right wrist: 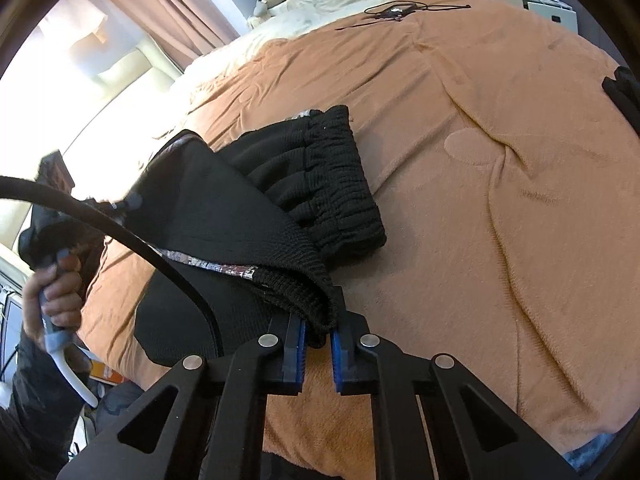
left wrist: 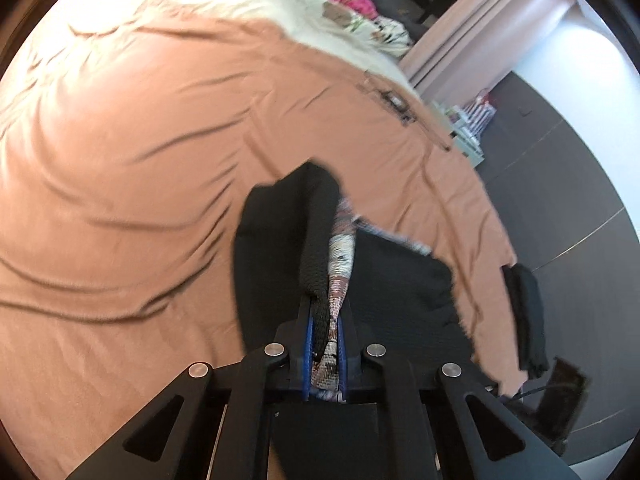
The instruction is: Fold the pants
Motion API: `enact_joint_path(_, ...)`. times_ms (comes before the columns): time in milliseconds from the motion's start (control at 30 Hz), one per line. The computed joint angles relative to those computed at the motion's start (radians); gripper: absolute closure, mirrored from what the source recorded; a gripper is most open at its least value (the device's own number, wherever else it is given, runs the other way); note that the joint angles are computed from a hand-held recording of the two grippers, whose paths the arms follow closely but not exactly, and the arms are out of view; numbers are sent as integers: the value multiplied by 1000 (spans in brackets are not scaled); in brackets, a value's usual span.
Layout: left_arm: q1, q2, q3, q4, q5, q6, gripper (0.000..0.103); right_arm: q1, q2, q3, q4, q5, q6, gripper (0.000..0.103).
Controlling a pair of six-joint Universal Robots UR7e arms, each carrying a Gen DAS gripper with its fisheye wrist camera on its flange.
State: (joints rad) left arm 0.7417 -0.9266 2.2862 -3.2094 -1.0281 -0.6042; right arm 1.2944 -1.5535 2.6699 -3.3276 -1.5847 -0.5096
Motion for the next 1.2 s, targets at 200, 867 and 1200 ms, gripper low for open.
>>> enact_joint_path(200, -21, 12, -86, 16, 10, 34, 93, -33, -25, 1, 27, 42, -21, 96)
enact_joint_path(867, 34, 256, -509, 173, -2, 196, 83, -139, -105, 23, 123, 145, -105, 97)
enact_joint_path(1200, 31, 210, -410, 173, 61, 143, 25, -148, -89, 20, 123, 157, -95, 97)
